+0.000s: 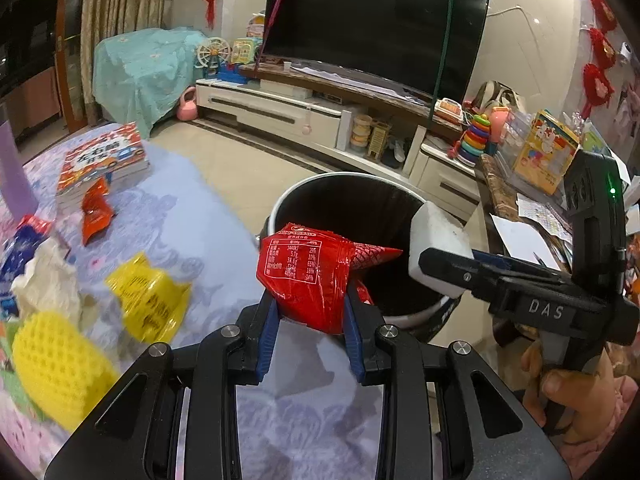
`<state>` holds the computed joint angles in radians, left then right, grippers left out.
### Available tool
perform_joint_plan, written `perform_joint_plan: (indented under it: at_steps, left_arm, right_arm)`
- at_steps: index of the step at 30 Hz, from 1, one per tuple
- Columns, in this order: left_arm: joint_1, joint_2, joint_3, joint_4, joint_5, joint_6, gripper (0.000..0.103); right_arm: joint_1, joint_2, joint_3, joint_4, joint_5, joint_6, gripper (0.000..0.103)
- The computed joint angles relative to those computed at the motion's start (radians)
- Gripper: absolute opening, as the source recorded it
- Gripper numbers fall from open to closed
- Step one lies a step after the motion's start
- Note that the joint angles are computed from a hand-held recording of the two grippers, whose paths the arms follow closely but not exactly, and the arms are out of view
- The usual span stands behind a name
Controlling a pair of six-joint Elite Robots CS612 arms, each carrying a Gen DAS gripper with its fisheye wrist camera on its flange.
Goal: Collect trash
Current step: 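Carry the red bag and white block over the black trash bin with both tools, then open the right tool to drop the white block while the left tool drops the red bag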
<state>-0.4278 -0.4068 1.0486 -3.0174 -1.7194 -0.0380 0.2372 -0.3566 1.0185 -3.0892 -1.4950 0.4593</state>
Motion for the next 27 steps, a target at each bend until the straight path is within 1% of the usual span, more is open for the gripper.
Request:
perform_joint_plan:
  at_steps: [8,15,17,19,21,26,27]
  left_arm:
    - [-0.008,0.043,-0.098,0.082,0.001,0.011,0.029]
    - [-0.012,0.067,-0.152,0.126,0.008,0.02,0.03]
    - [-0.013,0.07,-0.159,0.133,0.01,0.022,0.034]
    - [-0.014,0.071,-0.164,0.146,0.017,0.021,0.05]
    - [-0.015,0.071,-0.162,0.138,0.026,0.019,0.058]
    - [-0.01,0.058,-0.132,0.109,0.031,0.009,0.062]
    - [-0.009,0.054,-0.121,0.102,0.032,0.002,0.065]
  right_arm:
    - [-0.018,0.01,-0.028,0.055,0.019,-0.021,0.073]
    - [-0.028,0.015,-0.047,0.085,0.019,-0.038,0.073]
    - [-0.03,0.017,-0.053,0.091,0.019,-0.042,0.074]
    - [-0.031,0.019,-0.057,0.097,0.02,-0.043,0.075]
    - [-0.031,0.02,-0.062,0.107,0.013,-0.044,0.079]
    - [-0.032,0.015,-0.05,0.089,0.015,-0.036,0.085]
    - [-0.032,0.012,-0.043,0.078,0.017,-0.032,0.085]
